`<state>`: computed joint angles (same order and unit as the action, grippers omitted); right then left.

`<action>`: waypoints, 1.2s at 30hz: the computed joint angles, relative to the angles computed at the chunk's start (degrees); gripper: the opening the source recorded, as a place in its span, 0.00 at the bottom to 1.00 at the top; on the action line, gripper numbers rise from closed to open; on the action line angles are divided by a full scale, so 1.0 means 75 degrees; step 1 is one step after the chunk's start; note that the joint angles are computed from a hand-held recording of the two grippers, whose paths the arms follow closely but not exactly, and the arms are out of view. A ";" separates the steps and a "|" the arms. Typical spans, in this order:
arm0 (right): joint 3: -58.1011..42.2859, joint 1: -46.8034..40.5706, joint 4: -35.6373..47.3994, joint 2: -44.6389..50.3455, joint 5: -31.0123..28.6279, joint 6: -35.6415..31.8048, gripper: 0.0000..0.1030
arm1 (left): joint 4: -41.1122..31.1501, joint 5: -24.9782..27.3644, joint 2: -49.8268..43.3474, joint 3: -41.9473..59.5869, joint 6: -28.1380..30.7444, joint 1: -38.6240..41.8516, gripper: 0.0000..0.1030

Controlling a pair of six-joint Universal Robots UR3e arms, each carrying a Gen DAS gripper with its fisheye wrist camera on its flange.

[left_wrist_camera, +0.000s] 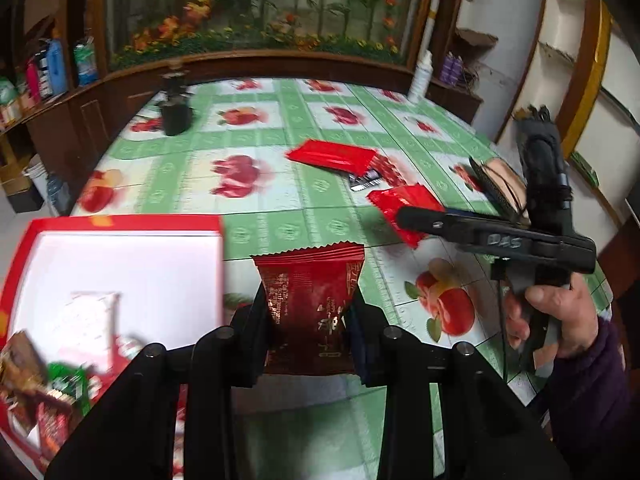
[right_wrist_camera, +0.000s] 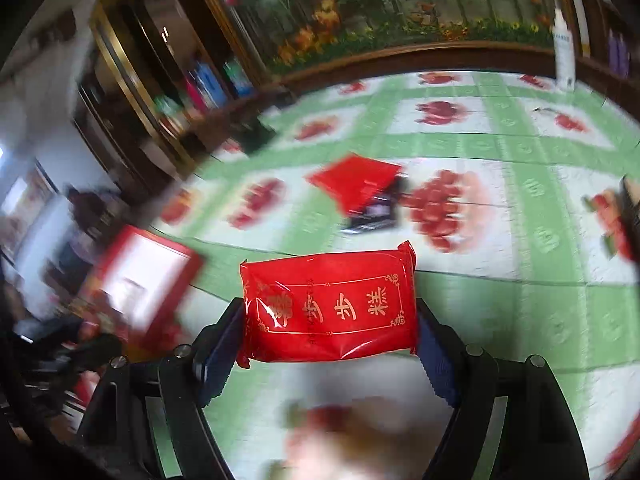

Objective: Organize snacks
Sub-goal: 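Lift the dark red packet toward the white tray while the right gripper carries the large red packet there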

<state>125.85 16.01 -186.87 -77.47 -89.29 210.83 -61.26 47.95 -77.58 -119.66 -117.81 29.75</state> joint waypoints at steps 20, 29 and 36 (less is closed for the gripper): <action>-0.7323 0.2385 0.2718 0.3361 0.0402 0.1360 0.78 | -0.5278 -0.1519 0.0956 0.1770 0.4592 0.5215 0.30; -1.0638 0.3213 0.4005 0.5042 0.0605 0.1165 0.78 | -0.6491 -0.1615 0.1133 0.2144 0.5260 0.6264 0.30; -0.8350 0.3437 0.2920 0.3580 0.0181 0.1053 0.78 | -0.7780 -0.1451 0.1374 0.2449 0.6004 0.6714 0.30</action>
